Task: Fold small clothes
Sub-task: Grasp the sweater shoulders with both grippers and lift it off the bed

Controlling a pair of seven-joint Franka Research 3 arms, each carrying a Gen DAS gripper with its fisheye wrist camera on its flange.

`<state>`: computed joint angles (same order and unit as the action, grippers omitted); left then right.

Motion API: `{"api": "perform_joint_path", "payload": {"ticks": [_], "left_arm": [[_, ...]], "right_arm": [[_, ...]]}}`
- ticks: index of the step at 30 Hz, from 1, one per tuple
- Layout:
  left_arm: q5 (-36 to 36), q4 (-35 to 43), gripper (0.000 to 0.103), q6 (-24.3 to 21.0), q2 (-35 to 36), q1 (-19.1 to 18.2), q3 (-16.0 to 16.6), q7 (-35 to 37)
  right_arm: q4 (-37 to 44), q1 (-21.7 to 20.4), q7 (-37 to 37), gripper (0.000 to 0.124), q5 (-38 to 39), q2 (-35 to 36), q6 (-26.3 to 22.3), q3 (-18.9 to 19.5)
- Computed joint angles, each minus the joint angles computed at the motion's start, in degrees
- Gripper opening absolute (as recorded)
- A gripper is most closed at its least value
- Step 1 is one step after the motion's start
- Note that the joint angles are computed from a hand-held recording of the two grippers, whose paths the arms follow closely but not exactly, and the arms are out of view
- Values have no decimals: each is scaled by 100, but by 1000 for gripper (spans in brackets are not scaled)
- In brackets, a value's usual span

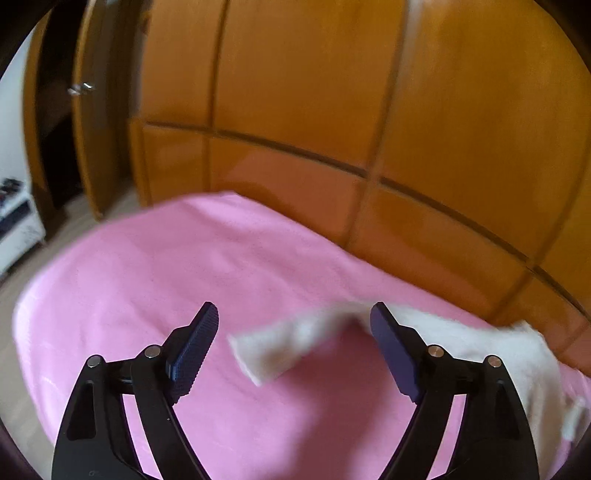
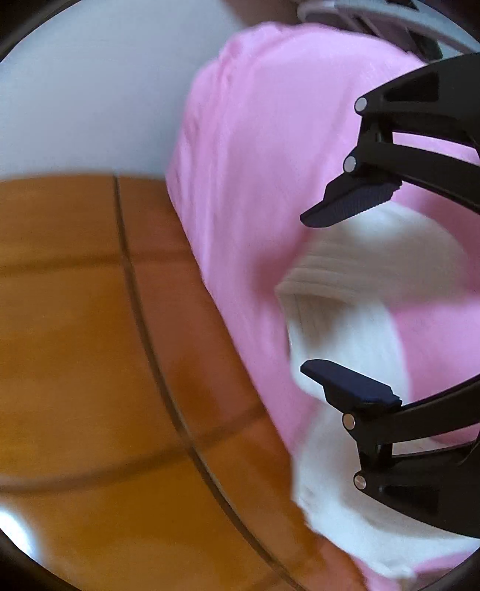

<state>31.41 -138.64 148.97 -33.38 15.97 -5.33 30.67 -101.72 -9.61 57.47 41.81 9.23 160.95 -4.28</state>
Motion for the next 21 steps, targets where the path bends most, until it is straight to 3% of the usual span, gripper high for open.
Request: {"api": "perform_joint_path", "payload": {"ticks": [1,2,5,8,12,13,16,18,19,21], "left_arm": [[-371,-200,82,169,-85,-375,228,256],[-622,-371,80,345,-156,-592,366,421],[-1808,-1105,70,904,-494,-1790,1053,1344],[-2683,-1593,61,1189,-719,-2790,1449,1981],[-3673,-2089,55,1655,-935,-3929,1827,2491],[-3804,-2127,55,1709,-937,-4050,1822,2562],[-4317,-2140,55,1892,-815,-4598,1959,2779],[-4450,-2012,54,1880,-548,-4623,1728,2775],[-4444,-1976,49,1893,-468,-4495,1539,2751],[-4516,-1844,9,1809,-261,-4394,1432,2811]], "right_arm": [[-175,-89,-459,74,407,-161,-228,136],[-450,-201,-1137,74,1043,-427,-774,237],[-1100,-143,-1967,68,1681,-984,-2499,43],[-1637,17,-2143,51,1717,-1284,-4068,-243],[-2258,149,-2033,42,1475,-1496,-5484,-473],[-2425,161,-2031,42,1418,-1569,-5656,-496],[-2905,235,-1987,42,1192,-1804,-5407,-467],[-2922,273,-1973,41,1302,-1755,-5294,-494],[-2914,289,-2029,41,1485,-1718,-5207,-514],[-2932,316,-1979,41,1793,-1775,-4976,-519]]}}
